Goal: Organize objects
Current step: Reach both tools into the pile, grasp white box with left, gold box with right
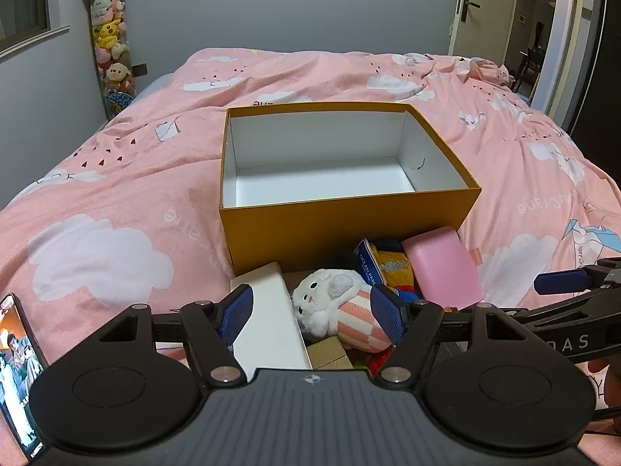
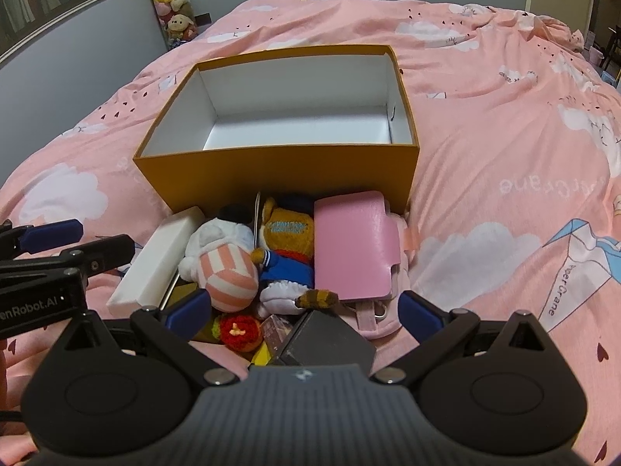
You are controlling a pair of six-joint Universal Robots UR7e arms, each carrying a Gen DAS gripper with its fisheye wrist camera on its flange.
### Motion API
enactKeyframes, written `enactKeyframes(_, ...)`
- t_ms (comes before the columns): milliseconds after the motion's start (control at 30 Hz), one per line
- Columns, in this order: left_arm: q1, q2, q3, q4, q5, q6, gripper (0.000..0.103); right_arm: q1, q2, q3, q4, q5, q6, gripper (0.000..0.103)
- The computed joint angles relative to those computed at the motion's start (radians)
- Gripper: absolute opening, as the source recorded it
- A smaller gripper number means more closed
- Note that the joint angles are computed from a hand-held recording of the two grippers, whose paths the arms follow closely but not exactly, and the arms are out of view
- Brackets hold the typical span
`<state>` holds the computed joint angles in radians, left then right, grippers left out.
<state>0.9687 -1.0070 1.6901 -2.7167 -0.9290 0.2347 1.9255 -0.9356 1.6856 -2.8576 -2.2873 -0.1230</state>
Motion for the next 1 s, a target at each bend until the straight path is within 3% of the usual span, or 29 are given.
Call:
enactKeyframes(400, 0.001, 0.000, -0.006, 0.023, 0.003, -0.009, 0.081, -0.001, 0.001, -0.006, 0.020, 0.000, 0.013, 0.102)
enactKeyframes(700, 0.032, 0.000, -0.081, 0.189, -0.035, -0.077, 0.078, -0.013, -0.005, -0.007, 0.039, 0.039, 0.032, 0.101)
enactKeyframes(767, 0.044, 0.007, -0.120, 0.261, -0.051, -0.095, 0.078, -0.018, -0.008, -0.011, 0.054, 0.059, 0.035, 0.098)
enactKeyframes(833, 0.056, 0.022, -0.161, 0.319, -0.059, -0.103, 0.078, -0.026, -0.009, -0.021, 0.076, 0.084, 0.031, 0.084)
enactKeyframes(1000, 0.079, 0.084, -0.288, 0.485, -0.033, -0.139, 0.077, -0.049, 0.009, -0.081, 0.175, 0.154, 0.027, 0.069)
